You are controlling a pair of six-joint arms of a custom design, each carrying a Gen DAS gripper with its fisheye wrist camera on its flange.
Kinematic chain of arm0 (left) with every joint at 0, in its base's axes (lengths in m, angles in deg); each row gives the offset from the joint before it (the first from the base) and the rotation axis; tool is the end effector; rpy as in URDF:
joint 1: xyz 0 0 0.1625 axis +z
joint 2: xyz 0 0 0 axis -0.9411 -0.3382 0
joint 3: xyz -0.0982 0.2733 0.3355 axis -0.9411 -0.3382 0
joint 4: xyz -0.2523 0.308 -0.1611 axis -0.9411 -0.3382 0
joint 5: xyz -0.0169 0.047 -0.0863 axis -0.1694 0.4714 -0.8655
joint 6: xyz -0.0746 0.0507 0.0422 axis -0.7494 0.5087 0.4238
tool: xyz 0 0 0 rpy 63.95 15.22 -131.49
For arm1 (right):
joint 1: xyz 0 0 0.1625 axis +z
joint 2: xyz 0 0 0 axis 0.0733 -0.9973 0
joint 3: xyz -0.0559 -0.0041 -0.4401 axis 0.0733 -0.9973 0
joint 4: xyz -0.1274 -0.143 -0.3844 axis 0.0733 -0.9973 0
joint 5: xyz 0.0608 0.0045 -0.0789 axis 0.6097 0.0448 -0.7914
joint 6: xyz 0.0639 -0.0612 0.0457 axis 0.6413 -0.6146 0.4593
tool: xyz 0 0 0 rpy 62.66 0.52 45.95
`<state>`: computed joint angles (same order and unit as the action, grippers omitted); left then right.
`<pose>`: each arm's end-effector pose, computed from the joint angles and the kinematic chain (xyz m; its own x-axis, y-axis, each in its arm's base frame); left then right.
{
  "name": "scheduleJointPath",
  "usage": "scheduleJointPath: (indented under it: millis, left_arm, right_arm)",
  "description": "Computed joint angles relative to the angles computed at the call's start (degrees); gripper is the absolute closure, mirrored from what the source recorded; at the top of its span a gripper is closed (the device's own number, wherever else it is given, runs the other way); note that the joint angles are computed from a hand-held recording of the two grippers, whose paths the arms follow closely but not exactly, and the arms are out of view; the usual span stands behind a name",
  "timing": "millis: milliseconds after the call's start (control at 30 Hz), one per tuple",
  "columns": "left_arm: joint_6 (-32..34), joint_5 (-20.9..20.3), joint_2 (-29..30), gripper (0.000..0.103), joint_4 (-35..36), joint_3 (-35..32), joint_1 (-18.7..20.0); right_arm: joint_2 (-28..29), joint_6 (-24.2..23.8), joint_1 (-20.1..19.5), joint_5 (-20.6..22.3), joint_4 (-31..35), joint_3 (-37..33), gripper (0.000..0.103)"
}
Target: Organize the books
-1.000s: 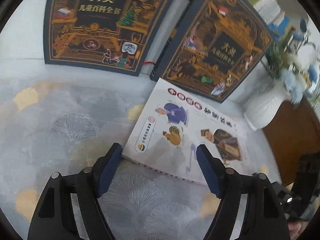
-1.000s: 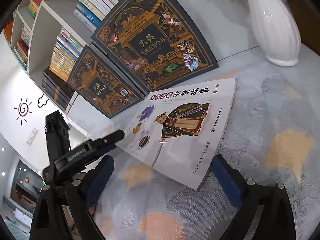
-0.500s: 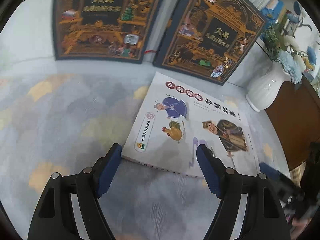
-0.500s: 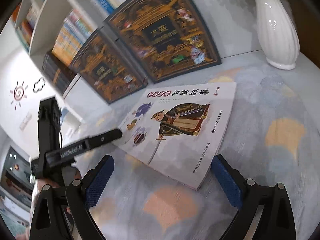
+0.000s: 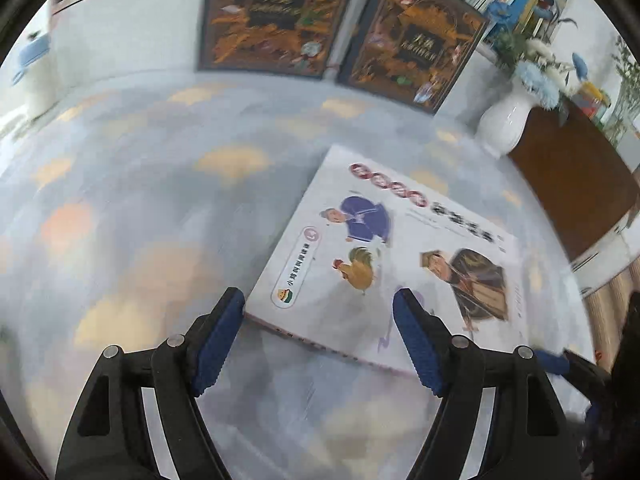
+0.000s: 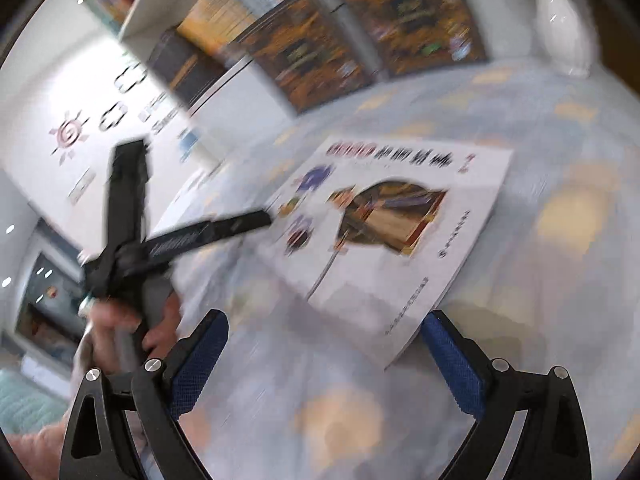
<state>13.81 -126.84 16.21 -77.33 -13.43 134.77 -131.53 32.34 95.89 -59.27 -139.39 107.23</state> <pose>-0.2170 -0.8485 0.1597 -0.7540 0.5234 -0.3969 0.6185 0.7692 -0.1604 0.2257 -0.6832 0.1845 -0.9767 0.0777 0.2002 -0.0613 0.7927 -0.6065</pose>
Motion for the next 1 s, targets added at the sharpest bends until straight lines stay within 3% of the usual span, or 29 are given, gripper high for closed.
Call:
scheduleJointPath:
  millis: [67, 133, 167, 233, 367, 433, 500, 567, 633, 767, 867, 1000]
  left_arm:
    - [-1.3, 4.7, -3.1, 0.029, -0.5, 4.4, -0.4]
    - [-2.2, 6.9, -6.9, 0.029, -1.8, 9.3, -0.6]
    - [-2.9, 7.7, -8.4, 0.029, -1.5, 11.1, -0.6]
    - [-5.3, 7.9, -10.9, 0.029, 0.3, 13.4, -0.4]
    - [-6.0, 3.5, -15.6, 0.029, 0.1, 18.9, 0.5]
    - [-5.8, 2.8, -16.5, 0.029, 1.5, 20.5, 0.6]
    - [-1.6, 5.6, -18.4, 0.027, -3.8, 25.7, -0.5]
    - [1.5, 5.9, -19.9, 0.024, -6.5, 29.1, -0.9]
    - [2.8, 5.5, -20.6, 0.024, -7.8, 30.5, -0.8]
    - [1.0, 2.9, -20.2, 0.024, -1.4, 26.7, 0.2]
    - [0.6, 0.7, -20.5, 0.024, 1.1, 25.4, 1.1]
    - [-0.5, -3.7, -21.6, 0.027, 4.8, 24.1, 2.7]
  right_arm:
    - [-0.8, 0.0, 0.9, 5.3, 6.9, 1.0, 0.009]
    - [-1.0, -0.9, 2.2, 5.8, 13.6, -0.4, 0.011]
    - [-1.0, -2.3, 3.1, 4.7, 15.6, -1.4, 0.011]
    - [-0.9, -4.8, 3.9, 2.3, 13.5, -2.6, 0.011]
    - [0.6, -4.7, 1.7, 0.8, 8.5, -7.9, 0.011]
    - [3.9, -5.7, 0.6, -2.8, 9.9, -13.5, 0.011]
    - [7.8, -3.1, -0.5, -6.5, 13.7, -19.3, 0.012]
    - [10.8, -0.1, -1.4, -7.7, 19.0, -24.2, 0.013]
    - [12.4, -2.8, -0.6, -9.8, 20.3, -26.4, 0.011]
    - [10.3, -3.0, -0.8, -3.4, 28.2, -24.7, 0.008]
    - [5.4, -1.5, -1.8, 6.0, 28.1, -16.8, 0.008]
    - [1.7, -4.3, 0.2, 8.7, 29.3, -8.8, 0.008]
